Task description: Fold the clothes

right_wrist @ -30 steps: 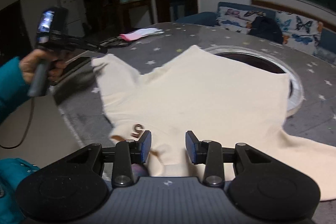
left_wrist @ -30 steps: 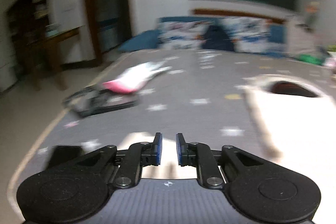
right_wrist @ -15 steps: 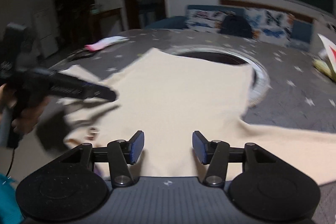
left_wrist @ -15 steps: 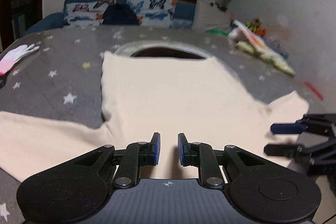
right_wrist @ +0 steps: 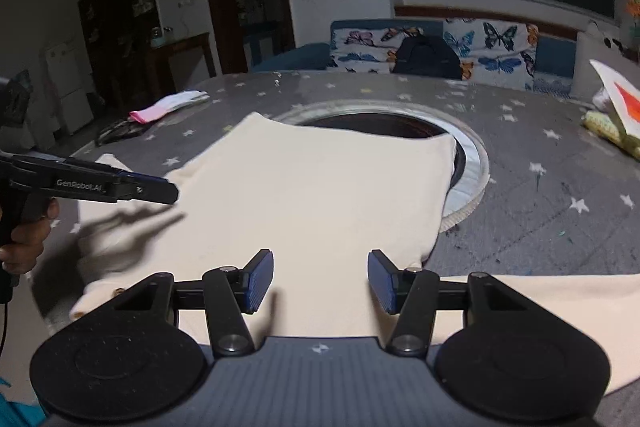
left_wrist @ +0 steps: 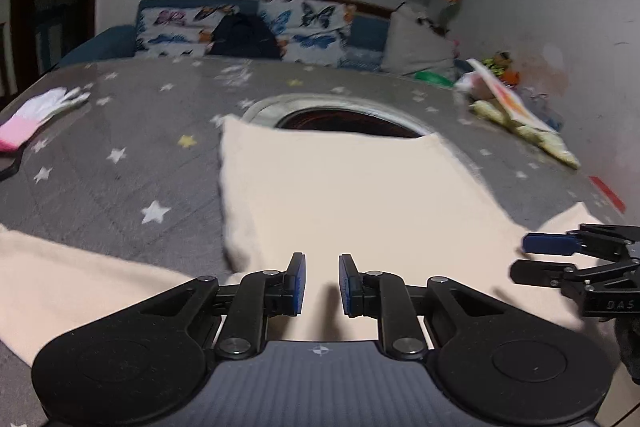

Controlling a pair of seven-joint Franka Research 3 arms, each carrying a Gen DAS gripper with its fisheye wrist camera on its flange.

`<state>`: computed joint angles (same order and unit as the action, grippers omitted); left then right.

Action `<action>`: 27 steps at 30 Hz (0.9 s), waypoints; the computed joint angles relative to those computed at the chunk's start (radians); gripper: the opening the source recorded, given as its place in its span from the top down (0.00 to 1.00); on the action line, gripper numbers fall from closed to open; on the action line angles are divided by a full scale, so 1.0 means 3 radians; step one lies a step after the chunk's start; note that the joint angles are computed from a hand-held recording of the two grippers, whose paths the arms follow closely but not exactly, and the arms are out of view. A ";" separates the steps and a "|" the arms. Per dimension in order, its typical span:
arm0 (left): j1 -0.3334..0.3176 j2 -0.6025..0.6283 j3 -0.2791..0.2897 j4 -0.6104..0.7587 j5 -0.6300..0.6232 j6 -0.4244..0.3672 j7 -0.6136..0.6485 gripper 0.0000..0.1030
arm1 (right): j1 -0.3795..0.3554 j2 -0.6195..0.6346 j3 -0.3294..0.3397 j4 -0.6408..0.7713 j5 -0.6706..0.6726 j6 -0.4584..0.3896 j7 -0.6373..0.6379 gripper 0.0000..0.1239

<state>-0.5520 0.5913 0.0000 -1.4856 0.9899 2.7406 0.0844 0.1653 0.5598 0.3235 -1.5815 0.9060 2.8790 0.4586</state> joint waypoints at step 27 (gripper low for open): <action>0.0224 0.0497 -0.0055 0.0754 -0.0597 -0.0169 0.0497 0.68 | 0.0103 0.0281 -0.0034 0.0339 -0.0384 -0.0094 0.0240 0.48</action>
<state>-0.4847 0.7403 -0.0165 -1.2593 0.8109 2.6899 0.2336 0.1962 0.6442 0.3133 -1.4798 0.7908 2.8509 0.5306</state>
